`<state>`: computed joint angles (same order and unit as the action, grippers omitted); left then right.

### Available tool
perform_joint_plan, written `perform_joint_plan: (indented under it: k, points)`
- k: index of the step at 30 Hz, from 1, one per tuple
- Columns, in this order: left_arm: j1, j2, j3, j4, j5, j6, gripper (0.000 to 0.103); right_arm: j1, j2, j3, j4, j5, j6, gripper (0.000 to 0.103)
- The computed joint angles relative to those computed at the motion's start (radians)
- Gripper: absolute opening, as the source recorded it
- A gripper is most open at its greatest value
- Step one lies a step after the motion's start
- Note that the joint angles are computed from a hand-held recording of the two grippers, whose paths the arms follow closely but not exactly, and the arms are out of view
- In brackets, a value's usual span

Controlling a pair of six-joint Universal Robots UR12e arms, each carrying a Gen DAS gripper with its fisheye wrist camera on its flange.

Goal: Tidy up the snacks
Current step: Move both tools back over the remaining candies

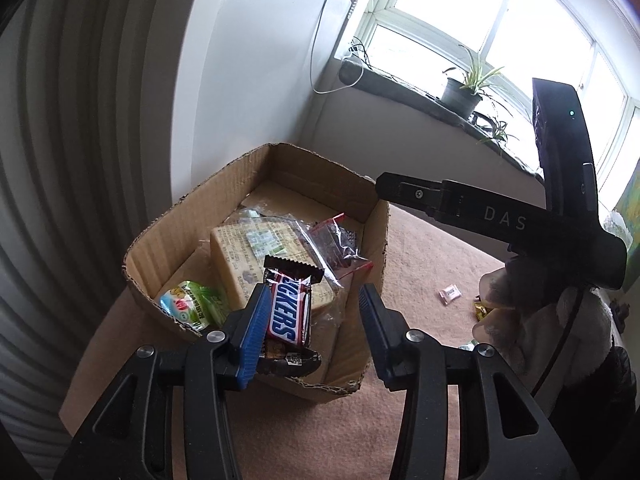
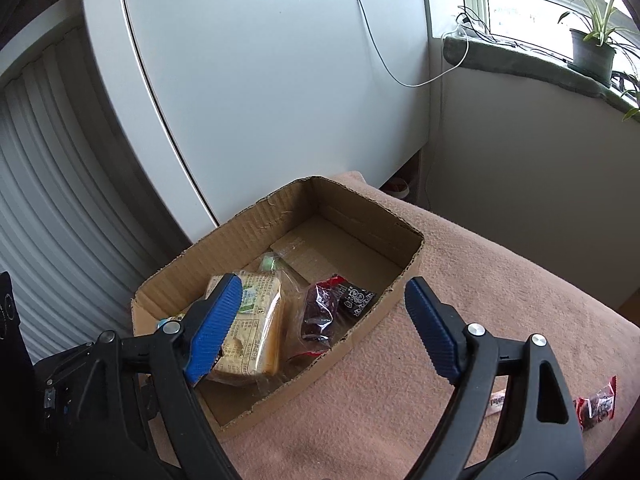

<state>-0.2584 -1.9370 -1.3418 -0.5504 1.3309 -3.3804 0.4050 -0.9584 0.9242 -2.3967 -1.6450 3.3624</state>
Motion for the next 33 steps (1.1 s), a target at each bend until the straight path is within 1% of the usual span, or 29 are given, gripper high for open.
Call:
perform_joint_plan:
  k: [4,9,16,22,26,30,33]
  points:
    - [-0.005,0.003,-0.001,0.013,-0.001,-0.002,0.044,-0.006,-0.044,0.063,-0.032,-0.013,0.003,0.086]
    - [-0.022,-0.002,0.009,0.018,-0.007,0.005,0.044,-0.017,-0.107,0.156,-0.066,-0.056,0.019,0.086]
    - [-0.052,-0.02,0.037,-0.001,-0.034,0.041,0.044,-0.047,-0.208,0.307,-0.114,-0.093,0.078,0.086]
    - [-0.075,-0.039,0.063,-0.039,-0.064,0.077,0.044,-0.071,-0.285,0.418,-0.122,-0.105,0.096,0.086]
    - [-0.089,-0.053,0.082,-0.082,-0.094,0.106,0.044,-0.086,-0.328,0.486,-0.119,-0.095,0.111,0.086]
    - [-0.106,-0.062,0.094,-0.127,-0.116,0.168,0.044,-0.094,-0.361,0.547,-0.12,-0.081,0.135,0.086]
    - [-0.117,-0.073,0.11,-0.169,-0.135,0.215,0.044,-0.094,-0.371,0.58,-0.127,-0.074,0.159,0.086]
